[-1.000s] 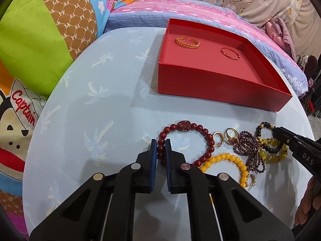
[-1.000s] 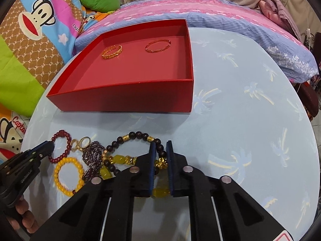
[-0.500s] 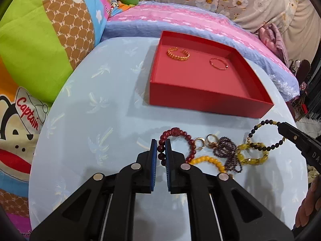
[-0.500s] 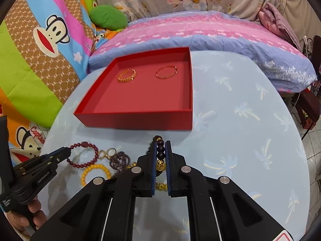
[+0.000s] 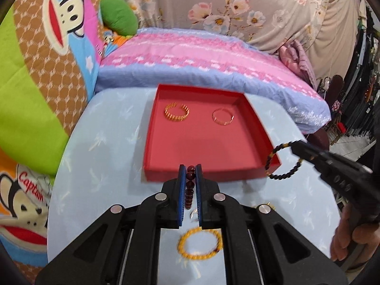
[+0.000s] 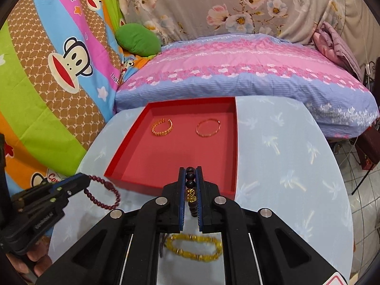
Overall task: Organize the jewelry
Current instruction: 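Lower both bead bracelets into the red box beside the bangles and open both tools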
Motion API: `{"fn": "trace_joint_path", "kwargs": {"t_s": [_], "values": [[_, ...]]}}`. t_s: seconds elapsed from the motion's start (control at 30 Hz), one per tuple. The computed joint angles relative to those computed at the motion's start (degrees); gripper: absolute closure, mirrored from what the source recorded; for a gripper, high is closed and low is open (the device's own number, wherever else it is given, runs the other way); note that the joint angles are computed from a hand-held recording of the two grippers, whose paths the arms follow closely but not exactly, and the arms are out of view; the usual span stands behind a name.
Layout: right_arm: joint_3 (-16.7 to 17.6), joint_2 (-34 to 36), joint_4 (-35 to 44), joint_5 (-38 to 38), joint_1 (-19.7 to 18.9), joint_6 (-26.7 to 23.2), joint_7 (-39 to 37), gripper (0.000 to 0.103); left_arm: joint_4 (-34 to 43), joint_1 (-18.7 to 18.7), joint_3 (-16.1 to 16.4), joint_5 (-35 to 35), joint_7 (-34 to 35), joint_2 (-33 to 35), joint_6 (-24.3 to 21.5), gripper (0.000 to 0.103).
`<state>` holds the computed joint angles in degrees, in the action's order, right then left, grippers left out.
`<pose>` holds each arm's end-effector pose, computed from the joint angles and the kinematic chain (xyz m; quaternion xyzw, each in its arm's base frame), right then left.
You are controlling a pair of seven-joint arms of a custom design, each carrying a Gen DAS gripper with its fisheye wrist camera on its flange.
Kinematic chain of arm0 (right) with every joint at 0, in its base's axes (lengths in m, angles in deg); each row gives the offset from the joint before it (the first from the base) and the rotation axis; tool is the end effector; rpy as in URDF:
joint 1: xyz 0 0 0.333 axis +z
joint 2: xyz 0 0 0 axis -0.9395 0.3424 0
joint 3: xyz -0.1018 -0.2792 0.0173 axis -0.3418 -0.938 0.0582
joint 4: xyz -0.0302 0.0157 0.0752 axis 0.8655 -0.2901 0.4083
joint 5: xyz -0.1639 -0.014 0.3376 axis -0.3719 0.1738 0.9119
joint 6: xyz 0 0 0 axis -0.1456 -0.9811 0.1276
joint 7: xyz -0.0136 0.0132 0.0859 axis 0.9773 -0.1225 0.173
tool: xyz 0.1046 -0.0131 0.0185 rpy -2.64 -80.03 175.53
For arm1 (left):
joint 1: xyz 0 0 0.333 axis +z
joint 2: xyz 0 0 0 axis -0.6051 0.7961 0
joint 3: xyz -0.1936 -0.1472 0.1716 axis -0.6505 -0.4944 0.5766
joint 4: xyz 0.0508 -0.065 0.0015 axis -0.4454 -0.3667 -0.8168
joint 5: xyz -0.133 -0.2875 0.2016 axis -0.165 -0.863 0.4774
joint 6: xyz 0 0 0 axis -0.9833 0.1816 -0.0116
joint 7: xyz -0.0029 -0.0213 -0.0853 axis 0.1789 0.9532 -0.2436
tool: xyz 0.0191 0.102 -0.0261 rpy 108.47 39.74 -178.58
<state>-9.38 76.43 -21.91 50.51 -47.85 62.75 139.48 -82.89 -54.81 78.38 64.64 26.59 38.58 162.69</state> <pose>0.4268 0.3328 0.6227 -0.6226 0.6786 -0.2132 0.3262 0.4467 -0.2482 0.6275 -0.5751 0.7214 -0.3509 0.1604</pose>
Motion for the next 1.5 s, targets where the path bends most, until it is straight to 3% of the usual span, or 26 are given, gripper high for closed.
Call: {"fn": "trace_joint_path", "kwargs": {"t_s": [0.23, 0.4, 0.6, 0.7, 0.77, 1.1, 1.17, 1.23, 1.4, 1.5], "values": [[-3.33, 8.95, 8.93, 2.68, 0.83, 0.44, -4.51, 0.095, 14.67, 0.72, -1.02, -1.02, 2.62, 11.78, 0.58, 0.095], [-6.50, 15.50, 15.55, 6.13, 2.41, 1.54, -7.95, 0.095, 23.30, 2.50, -2.43, -8.70, 6.71, 20.28, -0.76, 0.095], [-8.49, 21.62, 18.64, 19.75, 2.22, 6.66, -15.00, 0.095, 27.43, 6.20, -5.27, -17.81, 11.95, 27.89, -0.93, 0.095], [-10.52, 24.35, 20.79, 18.96, 3.83, 3.53, -14.57, 0.095, 28.20, 6.02, -4.49, -12.81, 8.58, 30.26, -2.27, 0.095], [-11.73, 25.08, 21.59, 16.87, 4.84, 0.65, -13.73, 0.095, 28.42, 4.99, -3.16, -5.79, 4.99, 31.13, -3.74, 0.095], [-13.83, 26.75, 24.40, 7.60, 7.83, -6.63, -10.26, 0.092, 28.10, 2.83, -1.07, 14.16, -4.66, 31.62, -6.40, 0.094], [-13.93, 26.57, 24.40, 5.21, 8.47, -7.61, -9.38, 0.086, 28.15, 2.91, -1.14, 15.22, -6.10, 31.66, -6.45, 0.088], [-13.82, 25.92, 23.77, 3.57, 8.75, -7.47, -8.44, 0.070, 27.84, 3.34, -1.44, 14.86, -7.13, 31.38, -5.85, 0.078], [-12.98, 23.07, 21.01, 0.62, 8.78, -5.60, -6.28, 0.066, 26.65, 2.60, -1.23, 18.34, -9.92, 29.70, -4.99, 0.062], [-12.28, 21.57, 19.94, -0.62, 8.74, -5.10, -5.45, 0.065, 25.63, 2.19, -1.30, 20.74, -11.24, 28.23, -4.62, 0.061]]}}
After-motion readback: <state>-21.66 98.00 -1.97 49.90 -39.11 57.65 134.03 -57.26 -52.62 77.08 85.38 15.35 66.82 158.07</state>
